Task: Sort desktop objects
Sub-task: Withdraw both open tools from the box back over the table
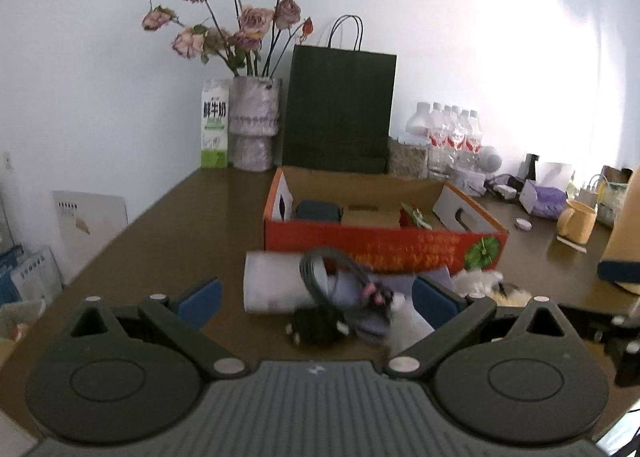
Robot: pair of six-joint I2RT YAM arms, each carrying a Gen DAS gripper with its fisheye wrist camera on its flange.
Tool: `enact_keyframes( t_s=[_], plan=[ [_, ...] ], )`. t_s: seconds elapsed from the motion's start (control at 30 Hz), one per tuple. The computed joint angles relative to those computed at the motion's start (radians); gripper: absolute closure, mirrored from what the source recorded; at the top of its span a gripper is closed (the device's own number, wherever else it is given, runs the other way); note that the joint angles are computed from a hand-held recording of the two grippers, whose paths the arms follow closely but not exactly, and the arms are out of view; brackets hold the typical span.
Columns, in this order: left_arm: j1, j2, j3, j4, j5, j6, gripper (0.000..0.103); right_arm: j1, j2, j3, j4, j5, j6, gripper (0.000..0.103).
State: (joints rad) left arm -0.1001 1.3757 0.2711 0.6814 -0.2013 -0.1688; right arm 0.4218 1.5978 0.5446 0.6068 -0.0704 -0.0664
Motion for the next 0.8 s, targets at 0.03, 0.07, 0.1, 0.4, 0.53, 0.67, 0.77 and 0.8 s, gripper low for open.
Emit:
enact_keyframes(
  t_s=[0.03, 0.07, 0.1, 0.4, 0.53, 0.67, 0.77, 0.8],
  plan=[
    [-0.013, 0.007, -0.02, 0.021, -0.016, -0.004, 0.0, 0.009, 0.002, -0.027, 0.018, 0.017, -0.001, 0.0],
    [-0.025, 0.013, -0.04, 0.041, -0.027, -0.004, 0.0, 0.015, 0.008, -0.044, 0.033, 0.029, -0.003, 0.0],
    [-0.034, 0.017, -0.055, 0.055, -0.035, -0.004, 0.0, 0.024, 0.011, -0.073, 0.056, 0.044, 0.0, 0.0],
    [-0.131, 0.127, -0.201, 0.297, -0.118, -0.035, 0.0, 0.086, 0.097, -0.205, 0.221, 0.152, 0.073, 0.0],
    [-0.149, 0.153, -0.189, 0.281, -0.104, -0.036, 0.0, 0.083, 0.112, -0.194, 0.209, 0.148, 0.078, 0.0],
    [-0.168, 0.183, -0.182, 0.291, -0.118, -0.036, 0.0, 0.074, 0.129, -0.193, 0.22, 0.134, 0.087, 0.002],
    [-0.172, 0.211, -0.175, 0.297, -0.118, -0.04, 0.0, 0.063, 0.15, -0.181, 0.218, 0.114, 0.098, 0.007],
    [-0.178, 0.212, -0.174, 0.291, -0.122, -0.042, 0.0, 0.063, 0.156, -0.176, 0.216, 0.113, 0.1, 0.007]
  ],
)
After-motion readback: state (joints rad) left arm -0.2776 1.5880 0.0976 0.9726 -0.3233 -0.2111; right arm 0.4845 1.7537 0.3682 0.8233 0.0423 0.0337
